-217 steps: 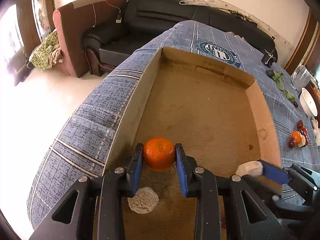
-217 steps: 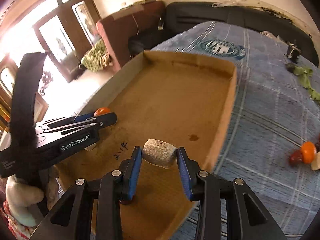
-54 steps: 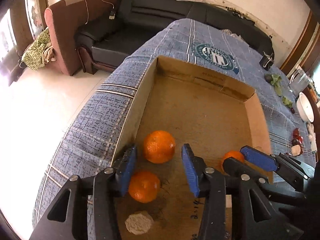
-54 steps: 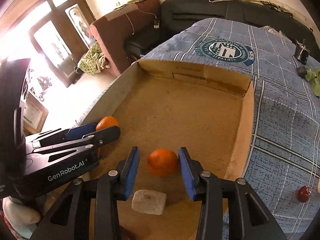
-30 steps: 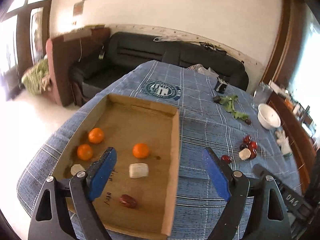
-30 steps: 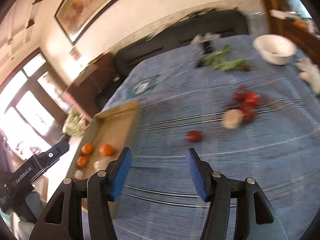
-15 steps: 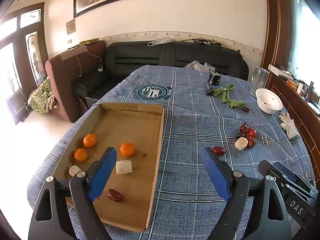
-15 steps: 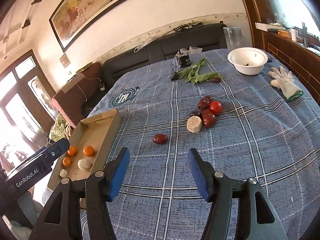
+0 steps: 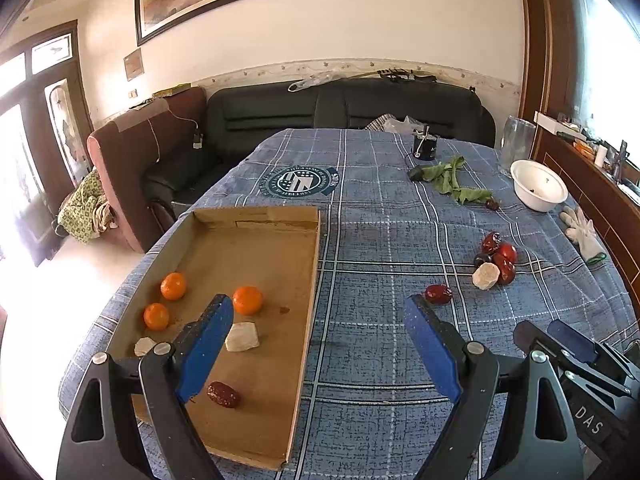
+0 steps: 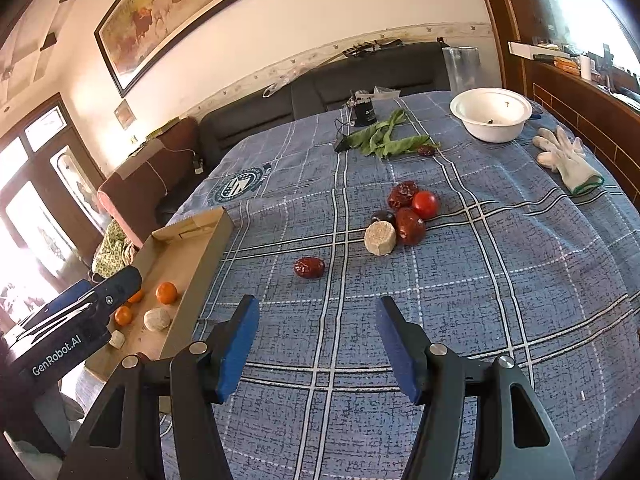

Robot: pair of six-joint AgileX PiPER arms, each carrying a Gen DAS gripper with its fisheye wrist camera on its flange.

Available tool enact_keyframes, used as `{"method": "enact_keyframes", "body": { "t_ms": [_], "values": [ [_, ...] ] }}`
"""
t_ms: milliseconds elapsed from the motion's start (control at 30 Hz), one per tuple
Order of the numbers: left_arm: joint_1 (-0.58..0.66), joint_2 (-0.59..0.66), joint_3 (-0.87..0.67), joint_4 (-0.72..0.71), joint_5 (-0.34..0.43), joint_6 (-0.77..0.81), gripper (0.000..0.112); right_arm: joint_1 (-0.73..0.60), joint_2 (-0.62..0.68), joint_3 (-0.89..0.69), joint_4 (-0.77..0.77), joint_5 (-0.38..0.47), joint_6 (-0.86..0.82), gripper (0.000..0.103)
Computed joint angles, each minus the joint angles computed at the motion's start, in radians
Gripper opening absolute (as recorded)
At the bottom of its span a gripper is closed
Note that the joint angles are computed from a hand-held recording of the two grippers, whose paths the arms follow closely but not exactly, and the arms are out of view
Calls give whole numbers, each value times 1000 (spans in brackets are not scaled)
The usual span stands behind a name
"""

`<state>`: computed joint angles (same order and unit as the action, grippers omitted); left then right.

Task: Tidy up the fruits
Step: 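Grasp a red date with the left tool while the right tool grasps another red date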

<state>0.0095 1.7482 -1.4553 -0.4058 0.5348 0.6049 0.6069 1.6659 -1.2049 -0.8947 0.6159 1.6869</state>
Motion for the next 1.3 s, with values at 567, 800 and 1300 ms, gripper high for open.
{"method": "enact_keyframes", "body": {
  "t_ms": [567,800,1300],
  "values": [
    [-13,91,-59,-50,89,55,87,-113,-80,122,71,-8,-74,66],
    [-39,141,-94,-63,133,79,86,-236,-65,75,189,3,-283,66],
    [-135,401,-437,-99,320,79,65,-478,199,-158,786,-218,-873,55]
  ]
}}
